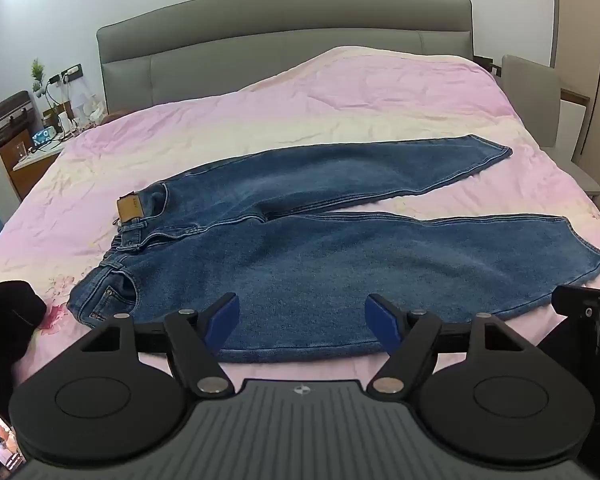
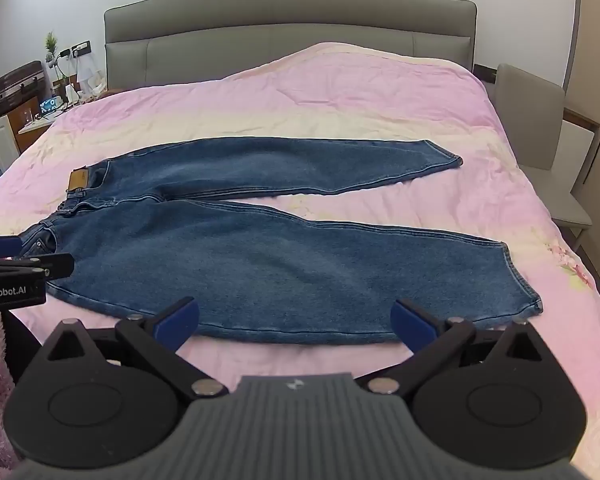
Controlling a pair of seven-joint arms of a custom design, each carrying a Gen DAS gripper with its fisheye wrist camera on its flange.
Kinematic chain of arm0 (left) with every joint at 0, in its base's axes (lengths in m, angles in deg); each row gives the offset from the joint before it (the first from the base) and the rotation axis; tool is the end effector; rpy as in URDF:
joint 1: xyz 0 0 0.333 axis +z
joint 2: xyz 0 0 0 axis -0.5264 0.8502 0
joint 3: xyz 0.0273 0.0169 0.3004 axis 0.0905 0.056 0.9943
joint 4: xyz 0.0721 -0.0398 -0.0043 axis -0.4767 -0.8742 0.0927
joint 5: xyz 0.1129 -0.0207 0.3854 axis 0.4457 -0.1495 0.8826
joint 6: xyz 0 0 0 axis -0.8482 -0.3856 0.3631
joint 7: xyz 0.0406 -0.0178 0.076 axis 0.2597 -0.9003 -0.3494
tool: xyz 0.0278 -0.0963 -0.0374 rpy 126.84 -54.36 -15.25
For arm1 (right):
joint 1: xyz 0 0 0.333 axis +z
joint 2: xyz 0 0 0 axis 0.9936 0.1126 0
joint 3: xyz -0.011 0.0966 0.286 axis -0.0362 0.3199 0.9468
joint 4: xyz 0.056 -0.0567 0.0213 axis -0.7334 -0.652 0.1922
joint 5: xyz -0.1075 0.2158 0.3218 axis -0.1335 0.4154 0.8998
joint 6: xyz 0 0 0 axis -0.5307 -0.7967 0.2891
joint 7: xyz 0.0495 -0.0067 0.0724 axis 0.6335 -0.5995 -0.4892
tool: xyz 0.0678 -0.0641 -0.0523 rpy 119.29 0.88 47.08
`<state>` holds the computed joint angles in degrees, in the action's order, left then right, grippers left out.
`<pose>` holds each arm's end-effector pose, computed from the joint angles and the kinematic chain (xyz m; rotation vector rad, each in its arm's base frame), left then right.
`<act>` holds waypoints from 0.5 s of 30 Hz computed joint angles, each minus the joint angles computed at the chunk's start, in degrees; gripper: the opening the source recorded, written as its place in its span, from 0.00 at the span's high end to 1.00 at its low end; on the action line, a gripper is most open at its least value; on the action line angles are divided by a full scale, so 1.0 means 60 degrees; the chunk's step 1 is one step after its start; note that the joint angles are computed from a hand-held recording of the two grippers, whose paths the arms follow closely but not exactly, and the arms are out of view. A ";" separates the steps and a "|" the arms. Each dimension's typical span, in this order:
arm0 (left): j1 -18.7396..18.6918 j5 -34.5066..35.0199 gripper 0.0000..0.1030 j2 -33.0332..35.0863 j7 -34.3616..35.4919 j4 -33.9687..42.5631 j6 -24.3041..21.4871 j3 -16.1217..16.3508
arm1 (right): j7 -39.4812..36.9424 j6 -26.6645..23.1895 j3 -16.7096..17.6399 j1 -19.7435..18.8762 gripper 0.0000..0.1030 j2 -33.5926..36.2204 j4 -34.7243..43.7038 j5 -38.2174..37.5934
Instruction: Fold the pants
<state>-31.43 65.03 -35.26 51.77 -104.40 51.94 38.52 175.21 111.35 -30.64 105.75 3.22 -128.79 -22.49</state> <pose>0.4296 -0.1998 0.6046 -1.8052 1.5540 -0.5966 0.4701 0.2623 0.6113 -1.9735 1.3846 -0.5634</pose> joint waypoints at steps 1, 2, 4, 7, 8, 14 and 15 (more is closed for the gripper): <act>-0.0013 0.0009 0.19 0.0016 0.0031 0.0014 -0.0016 -0.0006 | 0.0010 0.0009 0.0000 0.0006 0.05 0.0000 -0.0002 0.0021; -0.0010 0.0041 0.19 0.0039 0.0040 0.0045 -0.0067 -0.0035 | 0.0031 0.0021 0.0009 0.0006 0.05 0.0001 -0.0004 0.0020; -0.0077 0.0036 0.19 0.0128 0.0186 0.0140 -0.0181 -0.0024 | -0.0051 -0.0074 -0.0031 0.0032 0.05 0.0026 0.0049 0.0128; 0.0025 0.0242 0.19 0.0025 -0.0033 0.0070 -0.0317 -0.0092 | -0.0061 -0.0046 -0.0010 0.0006 0.05 0.0025 0.0041 0.0067; -0.0004 0.0224 0.19 0.0045 -0.0048 0.0092 -0.0336 -0.0084 | -0.0038 -0.0014 0.0016 -0.0004 0.05 0.0013 0.0012 0.0016; -0.0091 -0.0042 0.20 -0.0075 0.0060 -0.0035 -0.0205 0.0112 | 0.0170 -0.0067 0.0079 -0.0015 0.05 0.0177 0.0141 -0.0096; -0.0104 -0.0077 0.20 -0.0096 0.0114 -0.0062 -0.0177 0.0140 | 0.0189 -0.0036 0.0091 -0.0017 0.05 0.0170 0.0127 -0.0132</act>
